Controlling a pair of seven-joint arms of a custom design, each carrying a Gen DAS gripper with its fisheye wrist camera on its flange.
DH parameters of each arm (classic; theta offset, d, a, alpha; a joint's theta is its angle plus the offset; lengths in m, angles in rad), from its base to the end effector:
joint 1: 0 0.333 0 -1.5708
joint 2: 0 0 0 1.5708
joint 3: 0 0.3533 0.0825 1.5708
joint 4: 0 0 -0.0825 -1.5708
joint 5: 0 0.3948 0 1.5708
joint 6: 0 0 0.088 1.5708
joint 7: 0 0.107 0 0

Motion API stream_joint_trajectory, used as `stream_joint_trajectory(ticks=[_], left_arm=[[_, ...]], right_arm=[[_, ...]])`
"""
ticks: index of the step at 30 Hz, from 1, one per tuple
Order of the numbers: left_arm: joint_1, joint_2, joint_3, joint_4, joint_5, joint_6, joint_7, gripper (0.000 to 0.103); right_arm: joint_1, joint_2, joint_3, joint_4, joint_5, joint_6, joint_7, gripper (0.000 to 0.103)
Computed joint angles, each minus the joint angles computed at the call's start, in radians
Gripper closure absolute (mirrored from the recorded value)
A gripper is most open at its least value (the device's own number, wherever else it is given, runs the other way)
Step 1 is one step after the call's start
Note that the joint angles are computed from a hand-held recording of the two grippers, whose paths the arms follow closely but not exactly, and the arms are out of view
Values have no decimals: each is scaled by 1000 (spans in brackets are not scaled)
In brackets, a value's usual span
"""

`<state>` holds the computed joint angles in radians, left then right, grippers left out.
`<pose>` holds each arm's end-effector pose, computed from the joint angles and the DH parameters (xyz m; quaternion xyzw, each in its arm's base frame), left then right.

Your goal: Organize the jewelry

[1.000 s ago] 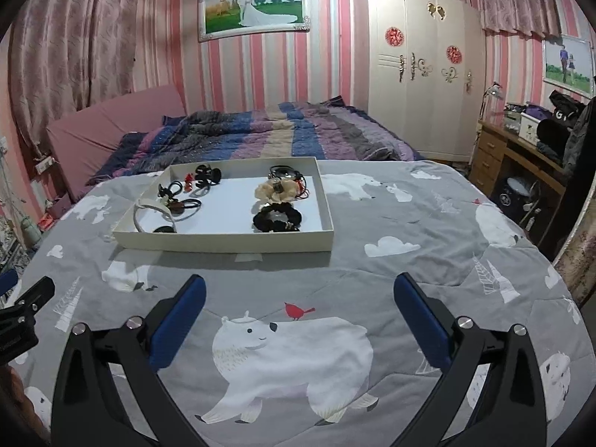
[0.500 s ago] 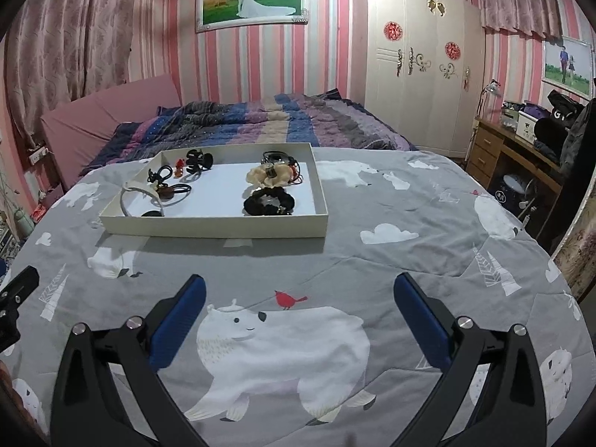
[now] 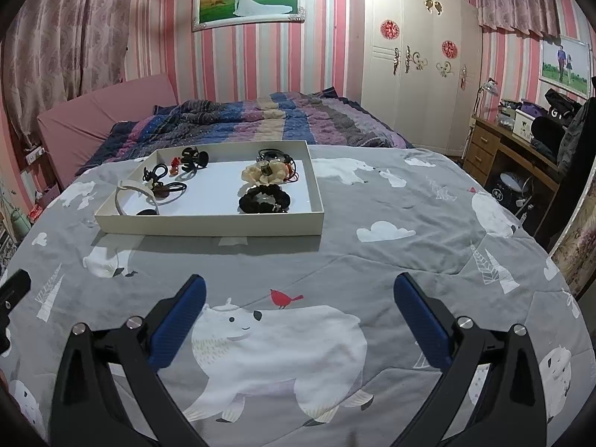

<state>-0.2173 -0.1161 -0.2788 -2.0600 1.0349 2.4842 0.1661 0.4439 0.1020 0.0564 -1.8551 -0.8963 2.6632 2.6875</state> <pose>0.4960 -0.2803 0.5752 -0.6891 0.5546 -0.2890 0.3662 0.5577 0.3288 0.5696 -0.6473 0.6184 -0.3105 0.3197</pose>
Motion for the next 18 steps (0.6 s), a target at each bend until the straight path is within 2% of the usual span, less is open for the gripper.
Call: stream_joint_trajectory(ticks=[10,12,18], left_arm=[[4,-11,0,-11,11,10,-22,3],[5,-9,6,-13,-14,31,-3,3],[4,0,5,-5,-38,23,22,3]], right_arm=[[2,0,2,1,-2,-11,-5,2],[2,0,3,2,2,-12,-9,2],[3,0,2,2,-1,-12,-6,2]])
